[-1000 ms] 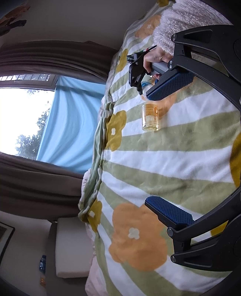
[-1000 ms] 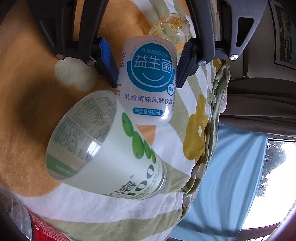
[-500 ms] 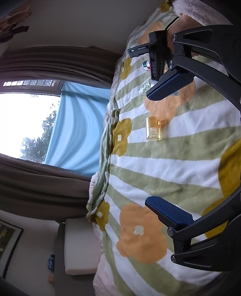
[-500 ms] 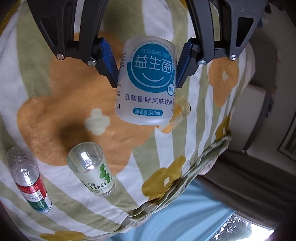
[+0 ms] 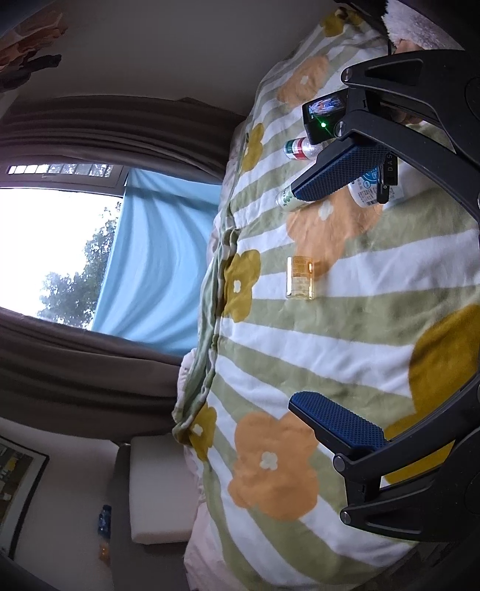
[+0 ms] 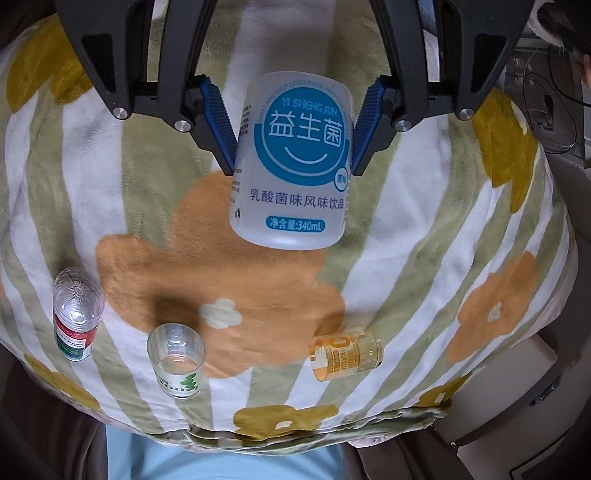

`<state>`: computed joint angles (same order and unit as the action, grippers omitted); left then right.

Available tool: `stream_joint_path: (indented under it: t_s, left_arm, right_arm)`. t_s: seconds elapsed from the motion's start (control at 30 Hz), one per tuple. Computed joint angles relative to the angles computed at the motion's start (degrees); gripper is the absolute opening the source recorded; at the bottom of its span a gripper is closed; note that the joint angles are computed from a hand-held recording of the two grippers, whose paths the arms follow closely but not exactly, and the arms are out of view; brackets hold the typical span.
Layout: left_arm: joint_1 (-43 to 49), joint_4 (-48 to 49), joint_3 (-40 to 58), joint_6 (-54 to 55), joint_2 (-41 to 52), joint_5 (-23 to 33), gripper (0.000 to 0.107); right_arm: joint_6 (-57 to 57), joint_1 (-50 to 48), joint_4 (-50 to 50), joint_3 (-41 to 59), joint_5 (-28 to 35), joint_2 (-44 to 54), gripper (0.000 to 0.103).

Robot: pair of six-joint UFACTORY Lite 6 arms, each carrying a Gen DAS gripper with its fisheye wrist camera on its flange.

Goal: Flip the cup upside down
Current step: 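Lift the white bottle with the right gripper and rotate it, then lower the white bottle onto the bedspread and open the right gripper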

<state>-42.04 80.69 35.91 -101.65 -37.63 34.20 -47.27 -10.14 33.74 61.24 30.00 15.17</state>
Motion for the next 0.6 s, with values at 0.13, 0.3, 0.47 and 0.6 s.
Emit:
stream_joint_path:
  t_s: [0.13,0.3,0.47,0.6]
  left_arm:
    - [-3.17,-0.72,0.22,0.90,-1.05,4.32,0.103]
    - [-4.81,-1.31,0.57,1.04,-2.46,6.90,0.103]
    - [-4.88,-3.70,2.33,2.40,-0.96,7.24,0.103]
    - [-2.73,-7.69,7.14,7.21,2.25,3.72,0.103]
  right_arm:
    - [3.60,2.11,-3.36,-0.65,-2.40,0.81,0.056]
    - [4.66,2.10,-3.61,1.95,-0.99,3.40,0.058]
    - [-0.83,-0.56,3.50,2.82,1.42,4.20,0.091]
    - [-16.45,-6.77,17.72,-1.97,3.98,-1.78,0.103]
